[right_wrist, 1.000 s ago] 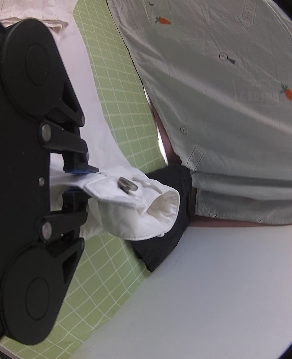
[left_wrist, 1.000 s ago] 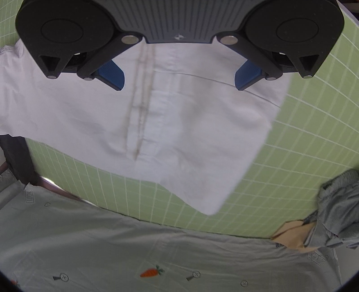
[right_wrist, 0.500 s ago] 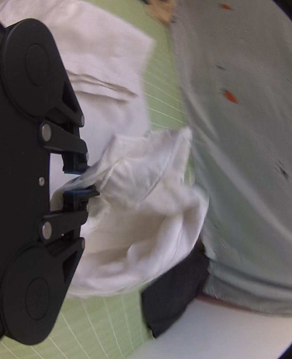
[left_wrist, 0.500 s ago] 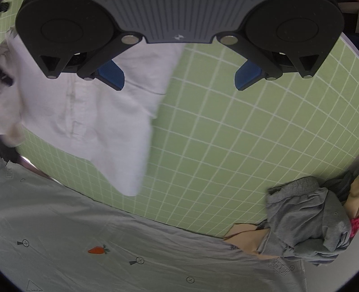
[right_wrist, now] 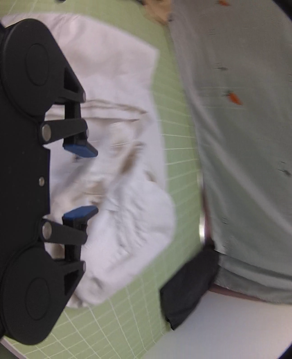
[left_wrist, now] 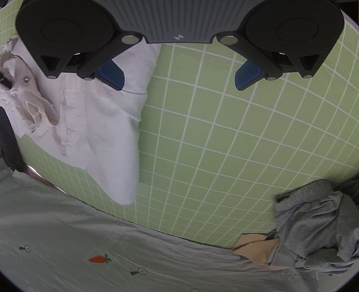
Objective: Fold clothes
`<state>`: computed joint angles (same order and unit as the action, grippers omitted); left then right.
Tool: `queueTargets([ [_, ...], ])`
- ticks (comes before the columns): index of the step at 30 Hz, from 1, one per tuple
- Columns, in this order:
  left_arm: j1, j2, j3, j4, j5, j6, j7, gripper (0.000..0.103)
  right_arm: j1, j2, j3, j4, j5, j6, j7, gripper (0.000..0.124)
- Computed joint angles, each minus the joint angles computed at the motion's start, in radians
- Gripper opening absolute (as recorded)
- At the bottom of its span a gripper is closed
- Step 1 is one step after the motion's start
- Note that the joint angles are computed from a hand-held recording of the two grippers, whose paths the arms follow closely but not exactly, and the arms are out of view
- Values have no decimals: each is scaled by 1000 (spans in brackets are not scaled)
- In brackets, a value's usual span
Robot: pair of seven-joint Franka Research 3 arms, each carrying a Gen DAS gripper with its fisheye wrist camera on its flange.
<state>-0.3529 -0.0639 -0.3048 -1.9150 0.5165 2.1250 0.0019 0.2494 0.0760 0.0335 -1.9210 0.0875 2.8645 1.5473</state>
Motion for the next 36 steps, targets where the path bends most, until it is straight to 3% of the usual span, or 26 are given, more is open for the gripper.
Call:
queueTargets([
  [2,0,10,3,1,-11,20,15,103,-4,-23,-11,-19,-6,68,45,57],
  [4,1,19,6,1,-22,38,30,103,-3,2,-44,17,-131,79,179,57],
  [7,3,30,11,3,-40,50,58,103,4,91,-93,118,-262,7,327,48],
  [10,3,30,12,7,-43,47,79,103,-23,165,-80,183,-155,-66,339,41],
  [14,5,16,14,-6,-44,51,98,103,-30,187,-105,193,-104,-5,430,41],
  [17,10,11,16,-16,-59,50,110,103,-71,248,-69,292,-27,-53,349,41],
  [21,17,9,19,-21,-70,49,122,103,-136,320,11,409,161,-193,211,35],
  [28,28,8,22,-27,-66,64,111,103,-154,162,93,180,501,-184,-13,33],
  [32,33,21,27,-22,-82,80,123,103,-76,90,48,42,420,-111,-30,32],
  [36,35,42,31,-11,-89,112,151,103,2,81,-7,-5,194,-25,84,34],
])
